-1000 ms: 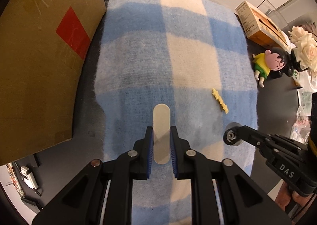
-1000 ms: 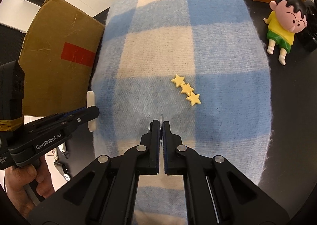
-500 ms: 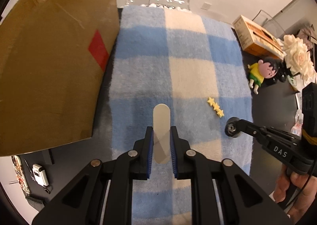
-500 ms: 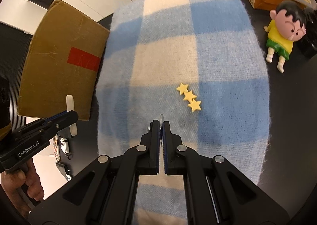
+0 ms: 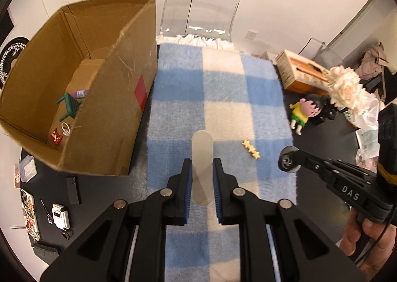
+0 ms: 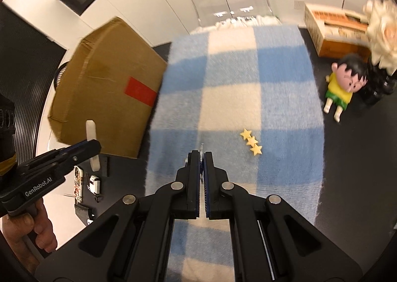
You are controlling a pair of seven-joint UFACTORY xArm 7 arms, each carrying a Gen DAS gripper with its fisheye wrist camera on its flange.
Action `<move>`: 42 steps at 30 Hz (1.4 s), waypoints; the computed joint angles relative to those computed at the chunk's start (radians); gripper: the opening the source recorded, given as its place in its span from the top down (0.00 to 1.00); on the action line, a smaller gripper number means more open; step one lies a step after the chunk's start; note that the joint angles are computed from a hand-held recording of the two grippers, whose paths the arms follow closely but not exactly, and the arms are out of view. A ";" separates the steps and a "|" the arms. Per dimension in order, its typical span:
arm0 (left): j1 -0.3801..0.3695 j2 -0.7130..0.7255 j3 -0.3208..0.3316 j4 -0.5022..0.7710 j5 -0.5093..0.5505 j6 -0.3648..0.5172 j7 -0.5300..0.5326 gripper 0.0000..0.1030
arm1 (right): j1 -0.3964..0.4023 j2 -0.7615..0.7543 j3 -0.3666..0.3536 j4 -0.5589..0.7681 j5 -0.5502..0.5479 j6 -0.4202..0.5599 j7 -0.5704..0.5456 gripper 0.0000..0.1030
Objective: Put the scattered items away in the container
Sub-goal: 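Carry the stick in the left tool and disc in the right tool over the box, then open both tools to drop the stick and disc into the box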
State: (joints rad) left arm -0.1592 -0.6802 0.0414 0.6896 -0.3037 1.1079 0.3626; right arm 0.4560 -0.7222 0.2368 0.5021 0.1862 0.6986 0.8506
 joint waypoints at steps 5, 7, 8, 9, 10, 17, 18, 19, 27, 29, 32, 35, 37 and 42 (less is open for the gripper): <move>0.009 -0.062 0.029 0.010 -0.014 0.035 0.007 0.85 | -0.013 -0.022 0.043 0.078 -0.048 0.066 0.026 0.98; 0.017 -0.082 0.043 0.014 -0.019 0.048 0.010 0.85 | -0.017 -0.021 0.054 0.104 -0.063 0.082 0.033 0.98; 0.022 -0.091 0.052 0.017 -0.022 0.056 0.014 0.85 | -0.019 -0.017 0.062 0.126 -0.072 0.097 0.036 0.98; 0.027 -0.100 0.062 0.020 -0.024 0.063 0.017 0.85 | -0.020 -0.014 0.068 0.142 -0.079 0.107 0.037 0.98; 0.032 -0.105 0.070 0.023 -0.026 0.068 0.021 0.85 | -0.021 -0.008 0.074 0.158 -0.086 0.115 0.038 0.98; 0.082 -0.095 0.132 0.076 -0.040 0.084 0.049 0.85 | -0.029 0.116 0.119 0.325 -0.144 0.133 0.025 0.98; 0.090 -0.084 0.144 0.089 -0.042 0.083 0.056 0.85 | -0.029 0.140 0.124 0.352 -0.154 0.130 0.021 0.98; 0.099 -0.069 0.156 0.104 -0.044 0.080 0.064 0.85 | -0.029 0.160 0.129 0.374 -0.162 0.128 0.020 0.98; 0.170 0.096 0.226 0.231 -0.077 0.071 0.137 0.85 | -0.013 0.448 0.165 0.651 -0.284 0.104 0.004 0.98; 0.190 0.151 0.239 0.268 -0.090 0.062 0.164 0.85 | 0.005 0.531 0.162 0.724 -0.320 0.100 0.007 0.98; 0.219 0.233 0.249 0.325 -0.114 0.062 0.203 0.85 | 0.040 0.642 0.147 0.827 -0.366 0.102 0.013 0.98; 0.249 0.313 0.246 0.382 -0.142 0.071 0.237 0.85 | 0.080 0.745 0.120 0.926 -0.397 0.111 0.011 0.98; 0.270 0.365 0.240 0.421 -0.158 0.078 0.259 0.85 | 0.110 0.823 0.100 1.007 -0.416 0.129 0.003 0.98; 0.322 0.453 0.211 0.491 -0.192 0.107 0.306 0.85 | 0.178 0.941 0.039 1.140 -0.427 0.173 -0.016 0.98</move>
State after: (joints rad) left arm 0.1625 -0.2275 0.2520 1.1804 -0.4954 1.2145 0.6688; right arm 0.6343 0.2188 0.2762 1.6416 -0.2408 0.8718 0.8350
